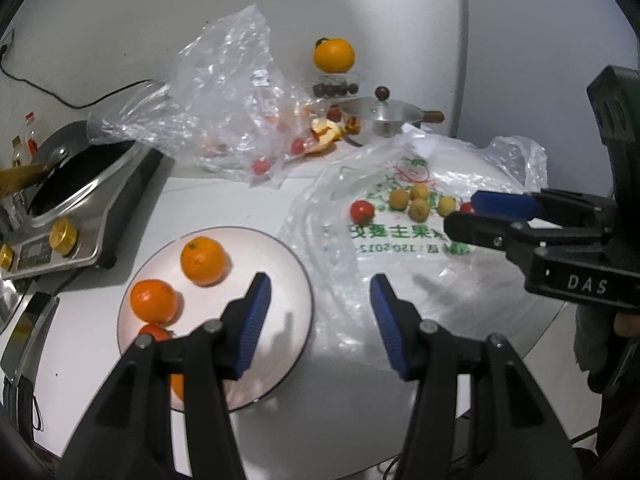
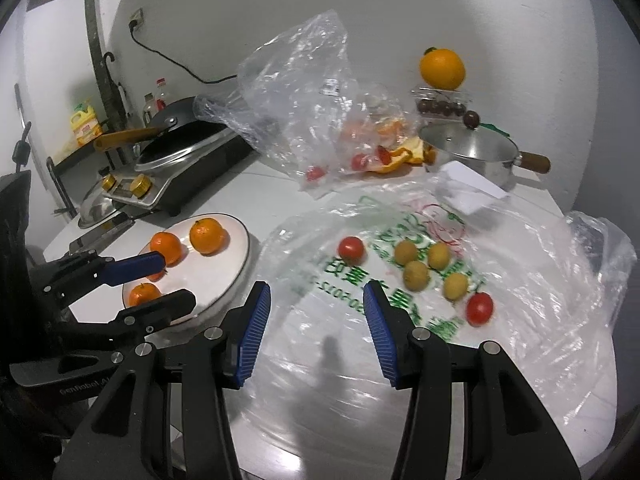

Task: Organize fruits
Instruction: 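Move the right tool to a red cherry tomato while the left tool reaches a yellow fruit, then close the right tool around the red cherry tomato and lift it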

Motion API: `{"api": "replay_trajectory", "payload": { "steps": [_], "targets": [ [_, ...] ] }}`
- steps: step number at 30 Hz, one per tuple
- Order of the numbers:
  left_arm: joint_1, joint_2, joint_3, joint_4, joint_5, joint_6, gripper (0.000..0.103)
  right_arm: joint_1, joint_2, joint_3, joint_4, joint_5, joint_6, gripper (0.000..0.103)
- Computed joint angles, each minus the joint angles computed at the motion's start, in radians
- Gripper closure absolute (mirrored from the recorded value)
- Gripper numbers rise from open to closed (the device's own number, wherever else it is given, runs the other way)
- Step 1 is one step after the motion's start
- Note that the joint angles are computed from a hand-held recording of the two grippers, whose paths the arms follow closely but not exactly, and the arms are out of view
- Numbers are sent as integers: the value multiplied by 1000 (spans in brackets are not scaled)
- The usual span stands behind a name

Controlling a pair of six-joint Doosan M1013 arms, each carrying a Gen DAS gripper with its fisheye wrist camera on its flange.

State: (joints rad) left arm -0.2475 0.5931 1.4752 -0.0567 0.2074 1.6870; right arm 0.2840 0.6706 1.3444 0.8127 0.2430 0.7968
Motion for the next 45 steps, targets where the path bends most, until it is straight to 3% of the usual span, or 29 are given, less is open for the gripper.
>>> {"api": "replay_trajectory", "payload": {
  "steps": [16,27,32,45],
  "targets": [
    [-43,35,-58,114,61,-87,50,-48,-14,49,105,-20,-100,56],
    [-60,80,-123,110,109,-88,50,-80,9,23,-40,5,49,65],
    [-66,99,-156,101,128,-71,50,-90,25,-6,-79,38,77,73],
    [-79,146,-244,89,173,-35,50,-112,81,-101,-203,125,206,76]
  ]
}}
